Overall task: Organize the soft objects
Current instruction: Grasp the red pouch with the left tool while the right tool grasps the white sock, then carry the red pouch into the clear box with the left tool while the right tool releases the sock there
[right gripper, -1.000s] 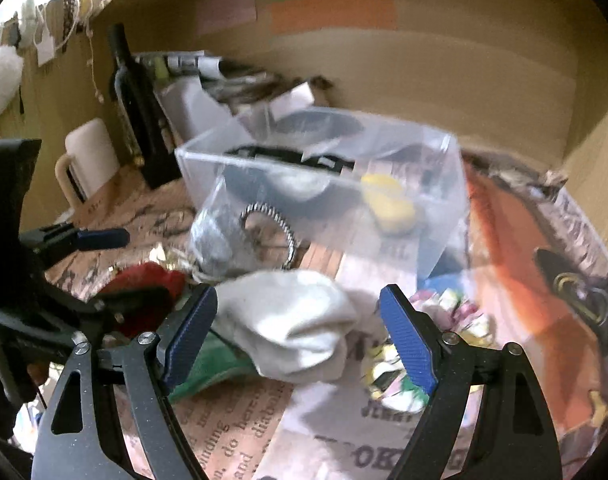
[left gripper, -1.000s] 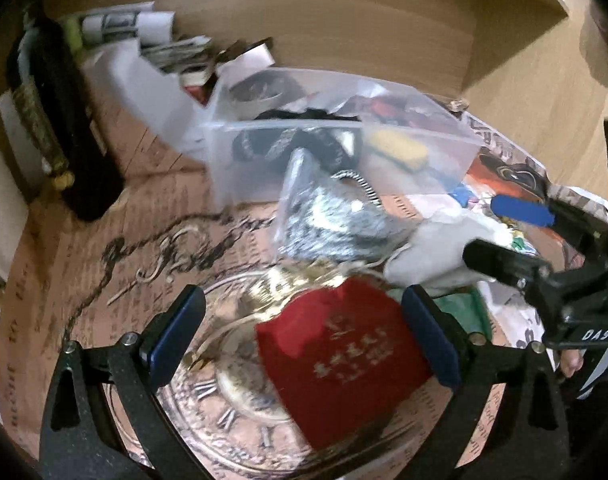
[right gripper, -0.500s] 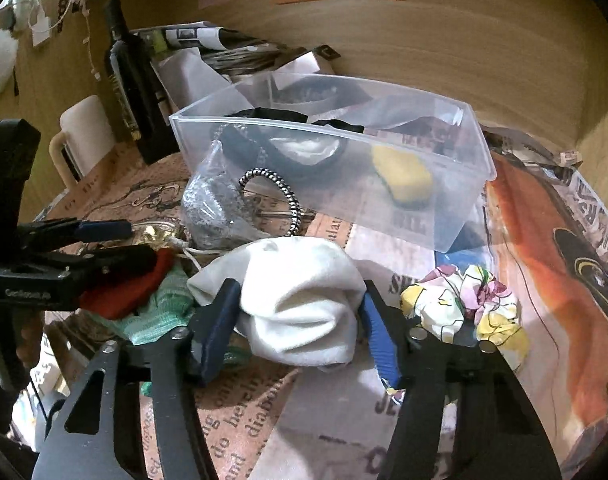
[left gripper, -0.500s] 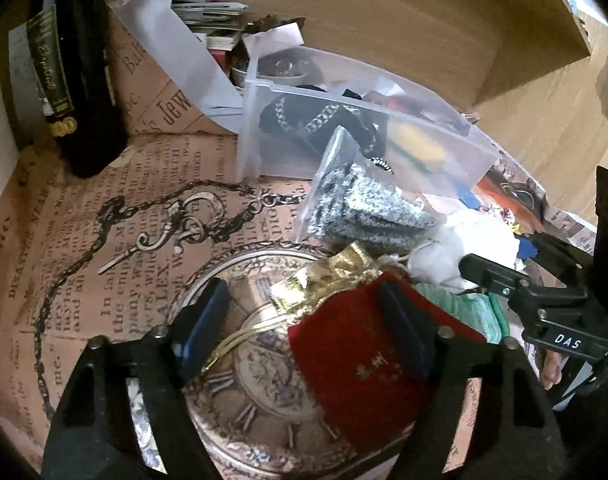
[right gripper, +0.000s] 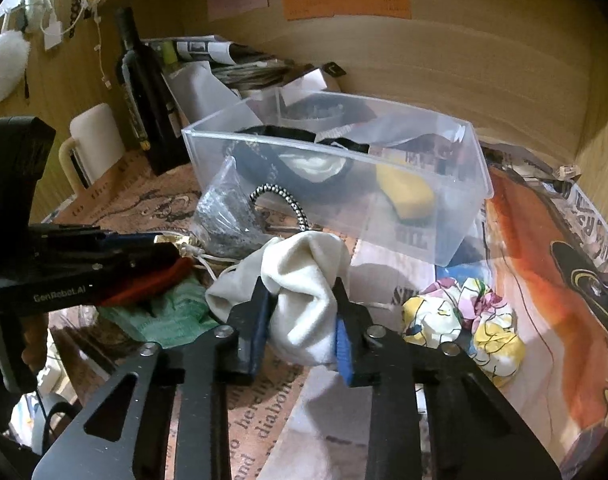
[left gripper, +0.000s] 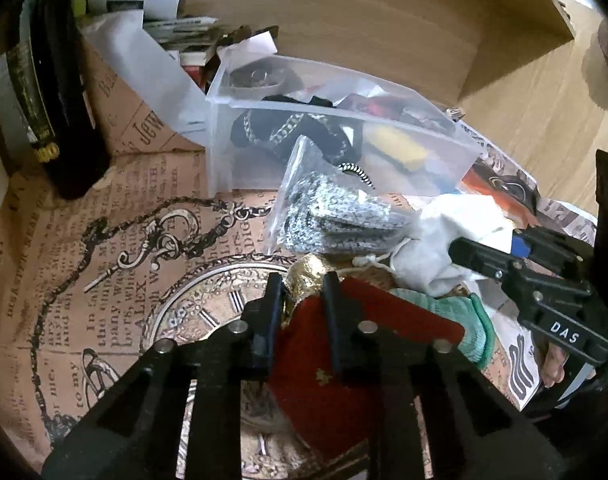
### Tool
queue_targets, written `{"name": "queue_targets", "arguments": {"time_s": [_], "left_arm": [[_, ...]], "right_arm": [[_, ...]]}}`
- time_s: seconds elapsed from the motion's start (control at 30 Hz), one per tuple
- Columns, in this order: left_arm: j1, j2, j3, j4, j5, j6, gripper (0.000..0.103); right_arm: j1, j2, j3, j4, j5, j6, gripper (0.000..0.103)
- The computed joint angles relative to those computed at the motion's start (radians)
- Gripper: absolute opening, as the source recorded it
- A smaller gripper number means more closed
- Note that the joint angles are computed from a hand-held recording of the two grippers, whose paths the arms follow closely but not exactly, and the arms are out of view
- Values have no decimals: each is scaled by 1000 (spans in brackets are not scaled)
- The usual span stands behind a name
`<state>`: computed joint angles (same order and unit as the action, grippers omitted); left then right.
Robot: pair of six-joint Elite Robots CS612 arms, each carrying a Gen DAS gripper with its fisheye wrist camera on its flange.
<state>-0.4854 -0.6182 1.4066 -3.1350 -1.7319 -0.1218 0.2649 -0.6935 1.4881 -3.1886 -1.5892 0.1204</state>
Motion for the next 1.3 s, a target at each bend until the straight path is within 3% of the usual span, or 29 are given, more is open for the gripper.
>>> {"name": "queue_targets", "arguments": {"time_s": [0.17, 0.63, 0.93, 1.07, 1.3], "left_arm": [[3, -18, 25, -45, 8, -10, 13], [9, -54, 45, -245, 73, -26, 13], [4, -25, -47, -272, 100, -11, 13], [0, -3, -104, -259, 91, -14, 13], [-16, 39, -197, -220, 150, 14, 13]], "right_arm": [[1, -12, 16, -47, -4, 8, 23], [2, -40, 33, -211, -65, 21, 23], [0, -27, -7, -277, -129, 13, 23], [-6, -16, -36, -266, -157, 15, 23], [-17, 11, -91, -212, -162, 23, 23]]}}
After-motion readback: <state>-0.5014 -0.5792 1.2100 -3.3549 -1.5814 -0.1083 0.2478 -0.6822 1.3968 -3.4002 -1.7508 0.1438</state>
